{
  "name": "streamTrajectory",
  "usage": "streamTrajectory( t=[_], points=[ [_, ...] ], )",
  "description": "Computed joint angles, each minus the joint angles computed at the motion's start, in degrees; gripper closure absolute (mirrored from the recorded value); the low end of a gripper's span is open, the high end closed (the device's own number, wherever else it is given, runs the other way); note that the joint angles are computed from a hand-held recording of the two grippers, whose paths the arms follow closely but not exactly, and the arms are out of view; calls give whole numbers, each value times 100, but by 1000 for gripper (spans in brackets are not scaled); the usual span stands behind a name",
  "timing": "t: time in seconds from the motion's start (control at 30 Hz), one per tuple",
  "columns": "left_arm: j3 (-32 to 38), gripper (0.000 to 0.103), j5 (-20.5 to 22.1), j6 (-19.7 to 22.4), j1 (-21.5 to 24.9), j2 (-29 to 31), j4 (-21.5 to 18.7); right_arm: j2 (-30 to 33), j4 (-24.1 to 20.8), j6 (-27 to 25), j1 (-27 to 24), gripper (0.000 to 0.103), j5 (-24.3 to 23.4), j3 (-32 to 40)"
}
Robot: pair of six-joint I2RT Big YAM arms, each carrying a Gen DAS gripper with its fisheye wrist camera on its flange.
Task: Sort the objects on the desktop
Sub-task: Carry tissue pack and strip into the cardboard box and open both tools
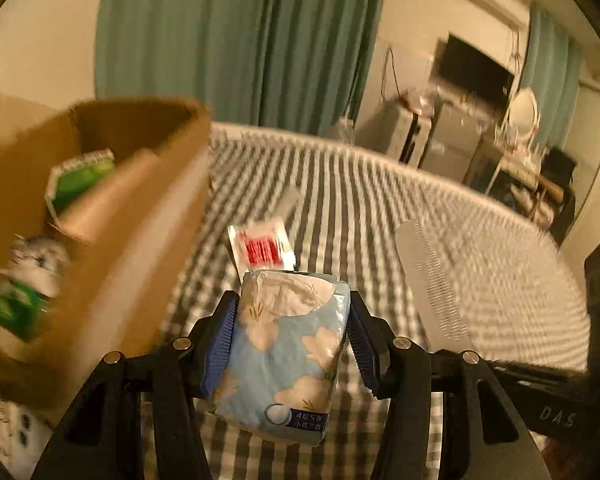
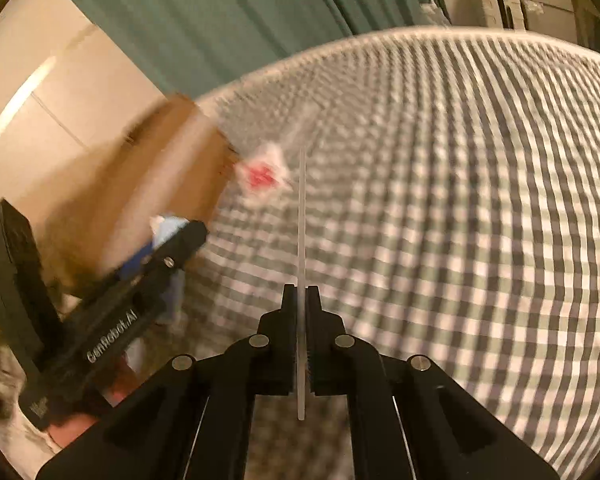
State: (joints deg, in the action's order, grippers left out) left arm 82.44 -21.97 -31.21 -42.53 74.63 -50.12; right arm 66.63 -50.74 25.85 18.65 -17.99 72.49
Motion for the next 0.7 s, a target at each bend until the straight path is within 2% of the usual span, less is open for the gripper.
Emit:
streamTrajectory(
  t=[0.13,0.2,0.23,0.27,0.3,0.4,0.47,0.53,0.57,0.6,0.63,0.67,0.7],
  points=[
    [531,48,-47,174,338,-320,-331,59,223,297,333,100,-126,564],
    [1077,48,224,538,732,-228,-843,251,529,685,551,100,-134,948],
    [1317,48,221,728,881,-129,-1115,310,640,824,601,100,-176,1037],
    [1463,48,44,981,1057,-88,-1356,469,824,1108,703,100,-229,1215],
    [1522,48,-42,1146,1208,-64,-1456,644,921,1303,774,100,-305,1379],
    [1455,48,115,1347,1754,-57,-1701,1272,918,1584,1056,100,-345,1974],
    [1188,48,-84,1334,1986,-128,-1746,1545,932,1659,1148,100,-429,2207],
    [921,46,22,1231,2139,-208,-1720,1749,924,1715,1207,99,-380,2379],
    [804,44,183,1166,2232,-243,-1713,1899,804,1745,1229,95,-272,2557],
    [750,42,277,1134,2284,-257,-1730,2010,772,1775,1229,71,-243,2669],
    [720,37,343,1127,2316,-259,-1754,2085,781,1826,1189,53,-317,2748],
    [722,25,342,1124,2329,-247,-1807,2113,874,1917,1153,22,-430,2755],
    [693,19,335,1127,2343,-269,-1818,2116,967,1995,1108,19,-493,2748]
  ],
)
